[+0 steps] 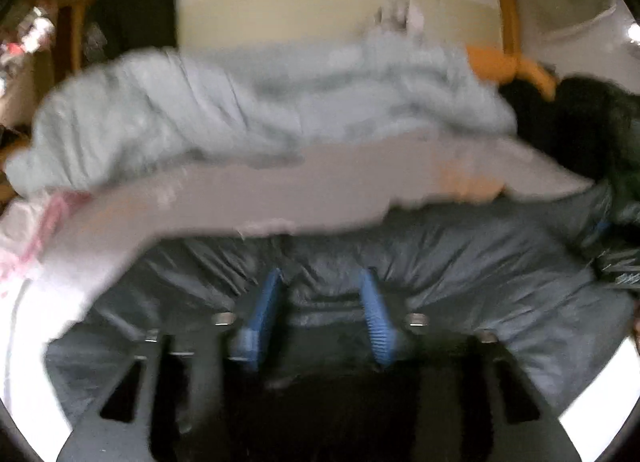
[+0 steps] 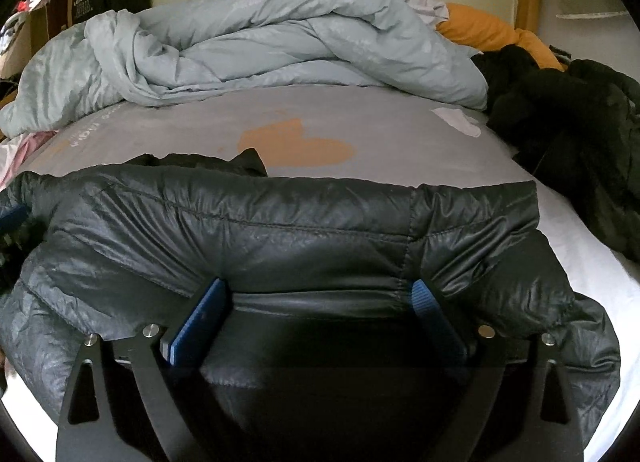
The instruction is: Fold large clothes
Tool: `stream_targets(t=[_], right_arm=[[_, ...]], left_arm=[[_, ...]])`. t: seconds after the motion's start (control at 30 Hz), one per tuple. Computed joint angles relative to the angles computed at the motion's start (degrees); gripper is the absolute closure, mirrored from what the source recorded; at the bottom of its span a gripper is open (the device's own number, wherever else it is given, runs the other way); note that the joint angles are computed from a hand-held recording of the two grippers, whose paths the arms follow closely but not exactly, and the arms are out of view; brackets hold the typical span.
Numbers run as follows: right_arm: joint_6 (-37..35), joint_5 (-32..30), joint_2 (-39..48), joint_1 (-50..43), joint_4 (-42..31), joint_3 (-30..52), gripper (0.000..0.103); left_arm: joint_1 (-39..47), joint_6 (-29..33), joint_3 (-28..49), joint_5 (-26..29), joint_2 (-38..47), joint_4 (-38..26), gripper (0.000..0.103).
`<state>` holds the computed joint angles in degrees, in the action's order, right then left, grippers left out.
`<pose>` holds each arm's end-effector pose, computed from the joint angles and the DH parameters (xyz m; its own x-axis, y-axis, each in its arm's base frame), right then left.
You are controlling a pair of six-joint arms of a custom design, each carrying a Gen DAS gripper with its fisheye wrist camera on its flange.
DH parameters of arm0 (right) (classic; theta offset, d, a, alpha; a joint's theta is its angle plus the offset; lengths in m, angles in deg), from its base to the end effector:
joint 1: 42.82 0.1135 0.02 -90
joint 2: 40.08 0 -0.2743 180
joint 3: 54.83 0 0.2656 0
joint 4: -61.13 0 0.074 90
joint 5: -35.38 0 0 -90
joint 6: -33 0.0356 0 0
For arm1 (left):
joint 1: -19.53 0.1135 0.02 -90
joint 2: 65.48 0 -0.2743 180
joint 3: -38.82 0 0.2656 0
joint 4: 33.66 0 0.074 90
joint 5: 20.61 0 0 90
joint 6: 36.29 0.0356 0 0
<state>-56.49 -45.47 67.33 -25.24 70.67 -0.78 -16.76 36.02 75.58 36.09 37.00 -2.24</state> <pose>0.3252 0.0971 0.0865 -0.6617 -0.2004 -0.7225 -0.1829 0.9776 -0.1037 0.2326 -0.1465 0.0807 -0.4720 0.0315 -0.8810 -0.0150 0.9989 0.0437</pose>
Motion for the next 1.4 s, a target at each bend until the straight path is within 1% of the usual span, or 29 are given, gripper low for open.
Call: stream_targets(t=[0.03,0.07,0.1,0.17,0.2,0.23,0.27,0.3,0.33,0.4,0.43,0.47,0.5,0.53,0.57,0.6,0.67,0.7,0.77,0.83,0.9,1.03,1.13,1.23,1.4], right_arm=[[0.03,-0.10,-0.03,-0.04,0.14,-0.08,0.008],[0.05,-0.45,-0.12,-0.18,0.19,-0.15,0.008],[0.10,-0.89,-0.21,-0.42,0.33,-0.26,0.008],[0.04,-2.27,-1.12,-1.03,0.06,-0.68,0.008],[0.00,-2.67,-2.02,-1.24,-1.48,-0.56,0.008],[0.18,-1.76,-4.36,-1.15,-5.03,-0.25,0.010],[0.35,-2.22,-7.34,-1.28,-6.48,-0.99,0.012],[0.34,-3.35,-9.89,-1.55,-7.00,-1.85,0.012],[0.44,-5.01,-14.50,-1.88,-8.38,-3.10,0.012],[1.60,-6.68,-22.88,-2.23,-11.90,-4.53,0.013],[2.25,-7.79,-25.89,-2.54,-13.15,-5.03,0.015],[3.00,-9.63,-29.45,-3.03,-15.16,-5.40,0.022],[3.55,-10.46,-31.51,-3.16,-17.07,-5.22,0.033],[3.91,-11.06,-32.86,-3.31,-19.06,-4.80,0.038],[4.09,-11.72,-33.54,-3.54,-20.61,-4.34,0.047],[4.33,-12.88,-33.90,-3.95,-22.01,-3.86,0.053],[4.90,-15.63,-33.43,-4.94,-23.74,-3.01,0.059],[5.24,-17.48,-32.35,-5.36,-24.67,-2.11,0.060],[5.57,-21.46,-30.17,-6.25,-25.90,-1.00,0.060],[4.88,-25.35,-27.61,-5.81,-27.42,0.18,0.061],[5.05,-25.41,-25.92,-4.39,-27.35,0.60,0.060],[6.14,-25.36,-23.72,-0.91,-27.83,1.14,0.060],[6.37,-25.27,-20.59,1.62,-30.35,3.44,0.060],[6.09,-24.75,-15.97,4.14,-33.68,7.07,0.063],[6.63,-22.18,-5.18,7.62,-40.77,17.84,0.063]], left_arm=[[-2.10,0.65,-3.07,-0.18,-2.73,4.07,0.066],[-4.24,0.76,-5.13,0.33,-5.61,5.78,0.066],[-6.95,0.52,-5.57,-0.26,-8.80,3.70,0.066],[-13.13,-0.27,-2.93,-3.72,-13.36,-5.47,0.069],[-15.56,-0.97,-1.55,-4.26,-14.29,-8.40,0.069],[-17.37,-2.37,-0.01,-4.12,-14.80,-11.30,0.069],[-18.49,-4.35,2.00,-3.62,-14.46,-14.48,0.069],[-18.56,-6.08,3.58,-2.22,-13.99,-16.87,0.069],[-18.16,-8.38,5.20,0.10,-12.62,-18.40,0.069],[-16.37,-12.98,7.52,4.63,-9.13,-19.16,0.070],[-15.36,-15.09,8.52,6.90,-6.89,-18.97,0.074],[-14.27,-16.83,9.54,9.37,-4.65,-18.91,0.075],[-13.85,-18.34,10.66,10.89,-2.70,-19.33,0.076],[-13.38,-19.62,11.49,11.83,-0.84,-19.55,0.077],[-13.51,-20.46,12.07,11.94,0.70,-19.18,0.077],[-13.44,-20.96,12.10,12.14,1.69,-18.48,0.077],[-12.93,-20.56,12.21,12.73,3.93,-16.41,0.076],[-12.48,-20.18,12.23,13.11,5.14,-15.43,0.076],[-11.59,-20.32,12.58,14.91,7.48,-14.18,0.076],[-10.71,-20.94,12.27,16.54,7.93,-13.19,0.075],[-11.01,-21.16,12.24,15.91,8.12,-13.21,0.075],[-11.65,-21.07,13.72,14.49,8.62,-15.33,0.075],[-10.44,-21.57,12.70,16.76,8.80,-13.17,0.075],[-9.46,-22.11,11.79,18.69,8.95,-11.04,0.074],[-8.79,-22.64,10.96,20.03,8.89,-9.47,0.074]])
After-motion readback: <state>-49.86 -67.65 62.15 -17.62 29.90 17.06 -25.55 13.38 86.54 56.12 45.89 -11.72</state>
